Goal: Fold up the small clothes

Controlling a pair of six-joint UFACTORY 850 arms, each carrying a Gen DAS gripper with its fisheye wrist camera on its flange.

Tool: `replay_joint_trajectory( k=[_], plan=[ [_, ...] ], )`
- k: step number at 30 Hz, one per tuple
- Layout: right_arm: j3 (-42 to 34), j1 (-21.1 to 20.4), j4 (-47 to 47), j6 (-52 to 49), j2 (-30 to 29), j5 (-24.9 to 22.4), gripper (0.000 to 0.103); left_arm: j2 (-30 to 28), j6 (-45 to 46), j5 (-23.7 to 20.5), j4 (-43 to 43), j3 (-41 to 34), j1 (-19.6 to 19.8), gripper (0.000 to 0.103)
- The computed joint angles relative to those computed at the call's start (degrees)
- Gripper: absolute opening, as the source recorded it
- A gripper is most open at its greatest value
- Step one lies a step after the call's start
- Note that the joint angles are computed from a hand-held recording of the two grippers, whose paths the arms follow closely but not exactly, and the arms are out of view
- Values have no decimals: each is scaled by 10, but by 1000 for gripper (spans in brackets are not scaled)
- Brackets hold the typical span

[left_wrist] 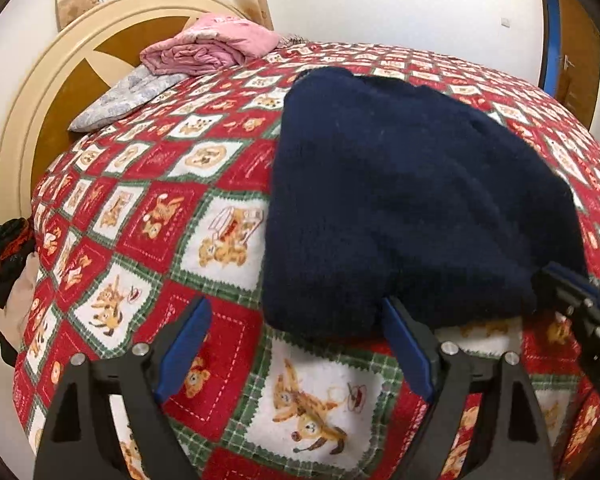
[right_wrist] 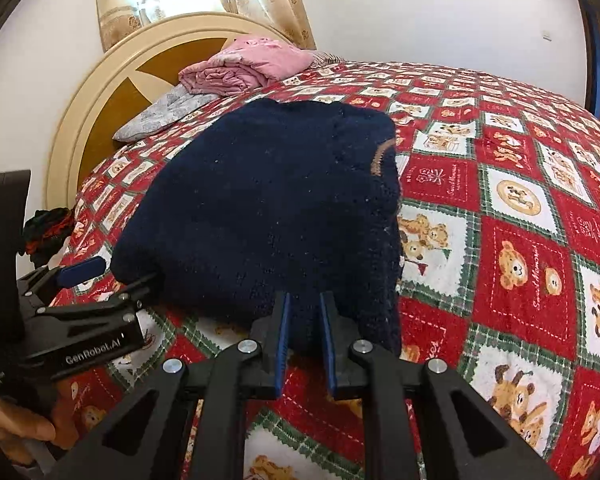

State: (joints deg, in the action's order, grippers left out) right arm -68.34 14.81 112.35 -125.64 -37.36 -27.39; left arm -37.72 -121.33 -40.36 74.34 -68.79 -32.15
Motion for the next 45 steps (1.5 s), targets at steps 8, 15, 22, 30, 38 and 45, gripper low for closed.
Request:
replay_joint_trajectory(
  k=[8,15,22,30,38,45],
  plan=[
    [23,5,34,-33,11,1,14,-8,35,17,-55,1,-7,90],
    [91,-5,27,-9,63,-11,17,14,0,35,-40,32,-26,90],
    [171,3,82,-80,123,46,17,23,15,21,-68,46,-58,90],
    [237,-27,-20,23,199,71,17,31,68,17,-83,25,-103,90],
    [266,-80,-39,109,281,33,55,64,44,-188,-2,2,-187,103],
    [300,-81,38,41,369,36,60,128,-29,-212,63,55,-204,103]
  ],
)
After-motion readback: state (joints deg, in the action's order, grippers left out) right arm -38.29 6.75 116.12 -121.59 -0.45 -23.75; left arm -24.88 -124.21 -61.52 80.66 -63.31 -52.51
